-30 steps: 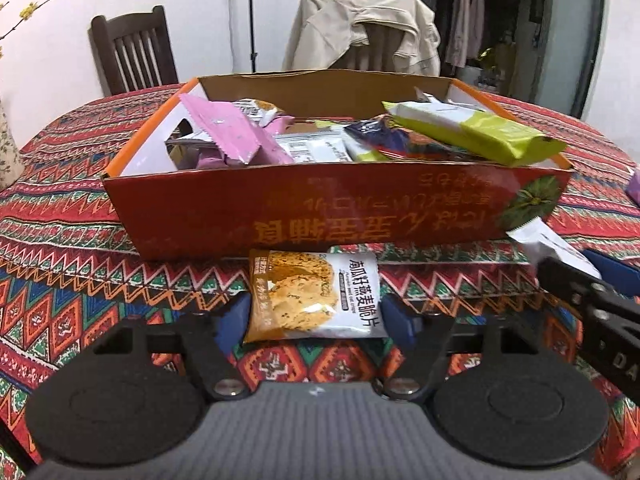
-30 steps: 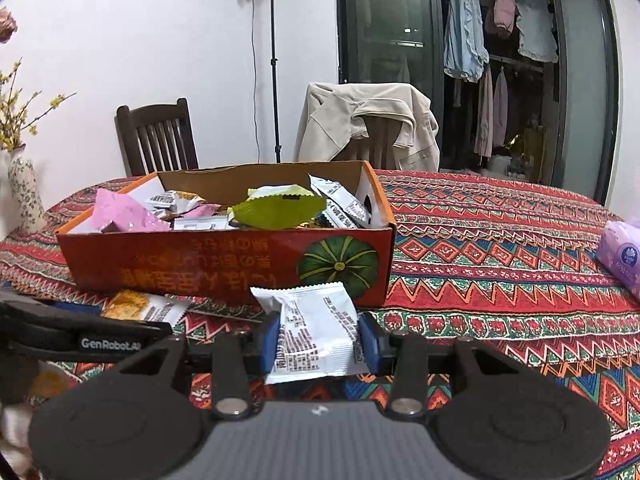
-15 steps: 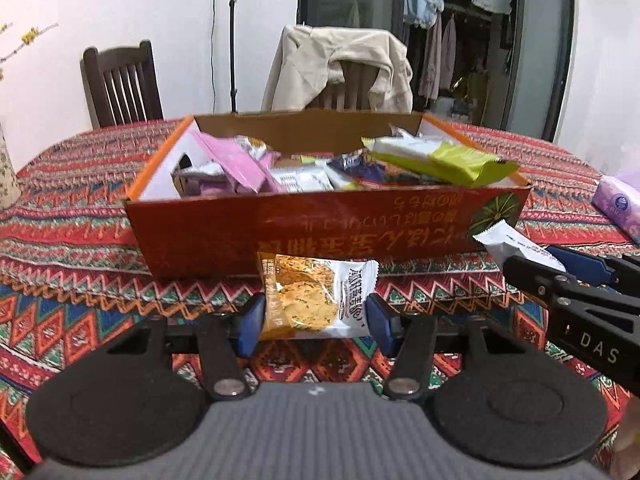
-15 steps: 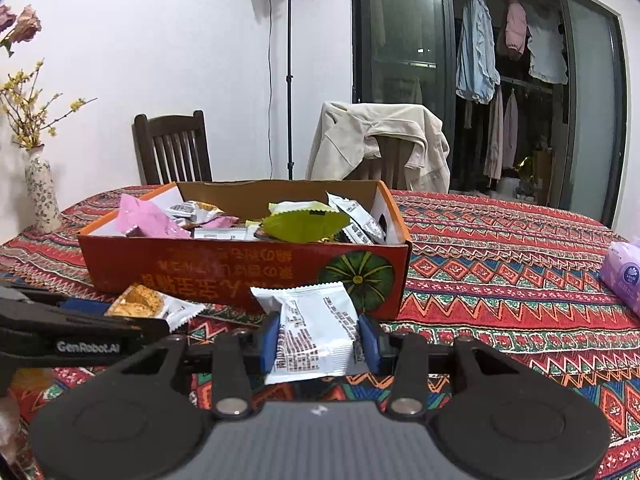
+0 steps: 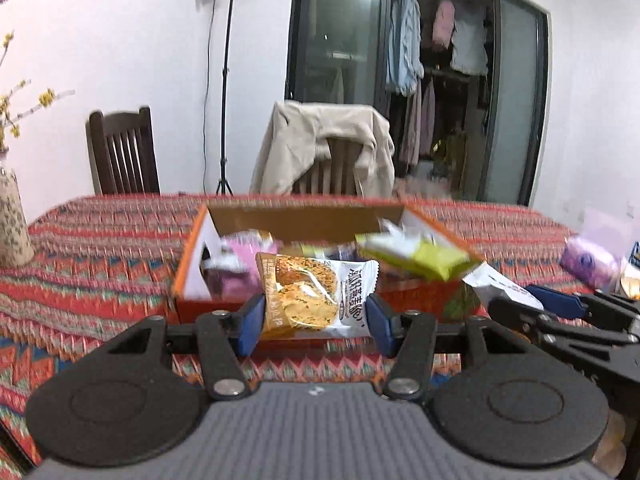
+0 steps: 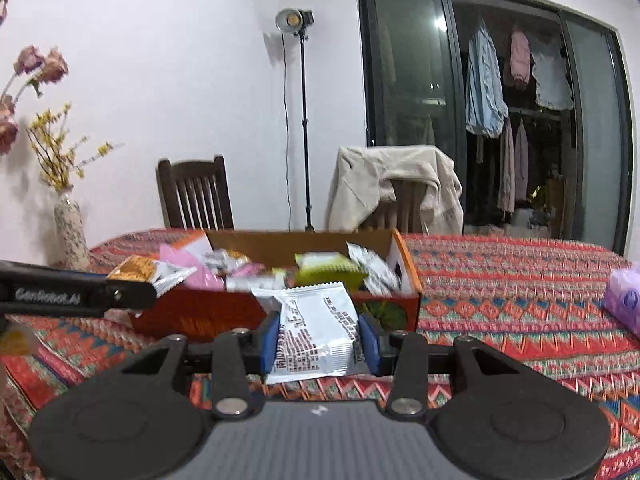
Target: Organize snacks
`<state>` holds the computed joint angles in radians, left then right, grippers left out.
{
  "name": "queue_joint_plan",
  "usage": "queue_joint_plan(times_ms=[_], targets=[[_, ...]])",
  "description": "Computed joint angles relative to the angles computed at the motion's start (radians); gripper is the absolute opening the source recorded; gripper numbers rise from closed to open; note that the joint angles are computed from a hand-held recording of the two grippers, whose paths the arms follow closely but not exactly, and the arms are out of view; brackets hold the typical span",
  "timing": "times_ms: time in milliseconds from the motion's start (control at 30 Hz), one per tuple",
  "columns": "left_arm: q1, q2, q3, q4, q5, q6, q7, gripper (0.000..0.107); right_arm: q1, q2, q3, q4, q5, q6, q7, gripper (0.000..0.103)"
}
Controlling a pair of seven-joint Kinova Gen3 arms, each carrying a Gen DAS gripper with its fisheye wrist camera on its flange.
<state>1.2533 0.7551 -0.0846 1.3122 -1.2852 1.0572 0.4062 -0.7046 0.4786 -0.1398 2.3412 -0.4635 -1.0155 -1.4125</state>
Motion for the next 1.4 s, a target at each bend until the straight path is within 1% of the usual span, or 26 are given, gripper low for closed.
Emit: queue_joint_plan(times_ms=[67,167,300,433,567,600,633,667,733,800,867,900,967,1067,1167,1233,1333,1400], targets=[[-0.008,-0.005,-0.009,-0.011,-0.013,0.001,-0.010,0.056,-0.011,-0.015,0.007,-0.023,-0.013,0.011,0.032,0.041],[-0.030,0.003,-0.017,-0.052,-0.015,0.018,-0.042,0.057,-0.012,-0.034,0.017,-0.092,-0.022,0.077,0.096,0.041],[-0.071,0.032,-0.034,-0.134,0.013,0.035,-0.107,0.057,-0.017,-0.032,0.040,-0.231,-0.085,0.204,0.201,0.041],[-0.107,0.064,-0.057,-0.213,0.055,0.039,-0.187,0.057,-0.024,0.000,0.076,-0.372,-0.172,0.333,0.296,0.041],[-0.123,0.084,-0.092,-0.243,0.076,0.012,-0.217,0.060,-0.029,0.044,0.119,-0.483,-0.240,0.451,0.364,0.042],[-0.127,0.085,-0.099,-0.243,0.081,0.001,-0.218,0.066,-0.036,0.054,0.133,-0.502,-0.258,0.470,0.380,0.043],[-0.127,0.084,-0.105,-0.237,0.085,-0.006,-0.213,0.076,-0.045,0.062,0.149,-0.521,-0.283,0.495,0.401,0.044],[-0.126,0.086,-0.113,-0.234,0.089,-0.006,-0.202,0.080,-0.052,0.070,0.161,-0.532,-0.299,0.505,0.412,0.045],[-0.120,0.085,-0.130,-0.213,0.082,-0.016,-0.166,0.092,-0.052,0.080,0.169,-0.543,-0.311,0.518,0.413,0.059],[-0.116,0.078,-0.141,-0.182,0.066,-0.033,-0.121,0.103,-0.055,0.085,0.173,-0.539,-0.320,0.509,0.404,0.089],[-0.108,0.068,-0.148,-0.141,0.040,-0.050,-0.063,0.103,-0.044,0.084,0.166,-0.533,-0.308,0.513,0.389,0.102],[-0.109,0.064,-0.145,-0.127,0.030,-0.056,-0.046,0.103,-0.035,0.081,0.160,-0.530,-0.295,0.521,0.378,0.103],[-0.110,0.061,-0.136,-0.113,0.018,-0.049,-0.032,0.103,-0.047,0.078,0.174,-0.529,-0.308,0.536,0.382,0.103],[-0.106,0.051,-0.123,-0.089,0.003,-0.039,-0.006,0.103,-0.064,0.067,0.178,-0.500,-0.312,0.508,0.375,0.103],[-0.077,0.017,-0.117,-0.015,-0.050,-0.040,0.076,0.103,-0.062,0.037,0.153,-0.444,-0.296,0.465,0.348,0.103],[-0.053,-0.014,-0.103,0.047,-0.096,-0.030,0.127,0.103,-0.063,0.012,0.134,-0.394,-0.282,0.424,0.328,0.103],[-0.016,-0.053,-0.073,0.128,-0.151,0.000,0.197,0.103,-0.056,-0.032,0.087,-0.285,-0.225,0.323,0.271,0.103],[0.011,-0.077,-0.049,0.189,-0.185,0.023,0.250,0.103,-0.062,-0.058,0.060,-0.209,-0.206,0.252,0.246,0.103]])
